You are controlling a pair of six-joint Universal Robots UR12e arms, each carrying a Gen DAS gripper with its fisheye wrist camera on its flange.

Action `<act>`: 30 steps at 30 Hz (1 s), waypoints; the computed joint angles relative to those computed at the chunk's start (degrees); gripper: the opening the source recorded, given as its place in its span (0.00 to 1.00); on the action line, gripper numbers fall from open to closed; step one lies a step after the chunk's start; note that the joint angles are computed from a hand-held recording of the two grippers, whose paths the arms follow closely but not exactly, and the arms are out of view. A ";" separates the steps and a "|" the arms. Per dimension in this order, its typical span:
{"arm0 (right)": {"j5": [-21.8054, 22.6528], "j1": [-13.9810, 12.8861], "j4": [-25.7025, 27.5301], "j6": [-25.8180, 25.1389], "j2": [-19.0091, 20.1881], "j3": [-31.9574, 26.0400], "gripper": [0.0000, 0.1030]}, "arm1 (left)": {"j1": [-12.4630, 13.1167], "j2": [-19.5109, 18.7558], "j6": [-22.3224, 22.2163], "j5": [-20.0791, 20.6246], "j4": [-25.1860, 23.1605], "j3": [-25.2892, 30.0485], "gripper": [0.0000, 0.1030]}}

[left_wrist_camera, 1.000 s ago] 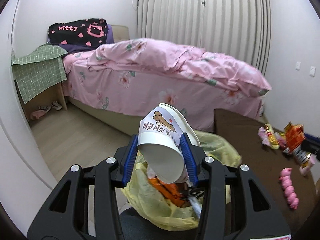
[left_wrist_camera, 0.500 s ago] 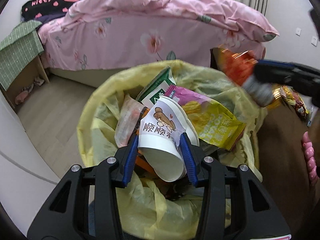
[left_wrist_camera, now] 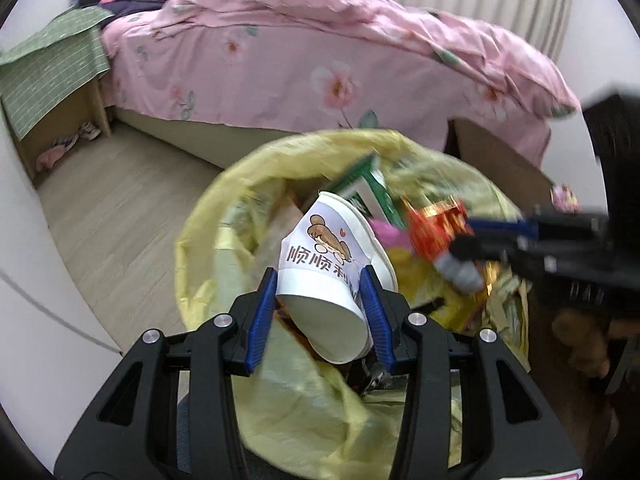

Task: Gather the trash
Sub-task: 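Carry the cup and red-gold wrapper over the yellow trash bag and open both tools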

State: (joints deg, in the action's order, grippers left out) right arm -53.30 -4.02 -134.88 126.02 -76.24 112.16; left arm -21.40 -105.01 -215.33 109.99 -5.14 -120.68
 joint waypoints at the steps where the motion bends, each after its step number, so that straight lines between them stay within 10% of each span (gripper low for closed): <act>1: -0.06 -0.30 0.67 -0.29 -0.35 0.24 0.23 | 0.01 0.28 -0.60 0.50 0.18 -0.22 0.39; 12: 5.09 -3.11 -5.82 1.47 -3.09 4.24 0.24 | -0.11 2.04 -2.18 0.13 2.99 -1.61 0.39; 17: 6.52 -3.51 -5.06 1.67 -3.37 4.35 0.39 | 0.24 3.05 -3.61 -0.70 7.53 -2.99 0.63; 30: 14.39 -11.86 -7.41 1.37 -9.72 9.59 0.57 | -3.47 4.04 -5.71 6.01 8.53 -0.91 0.73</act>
State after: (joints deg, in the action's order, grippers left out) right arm -38.91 -15.88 -142.29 127.39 -85.95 121.74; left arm -24.87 -100.97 -221.04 116.01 3.39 -121.59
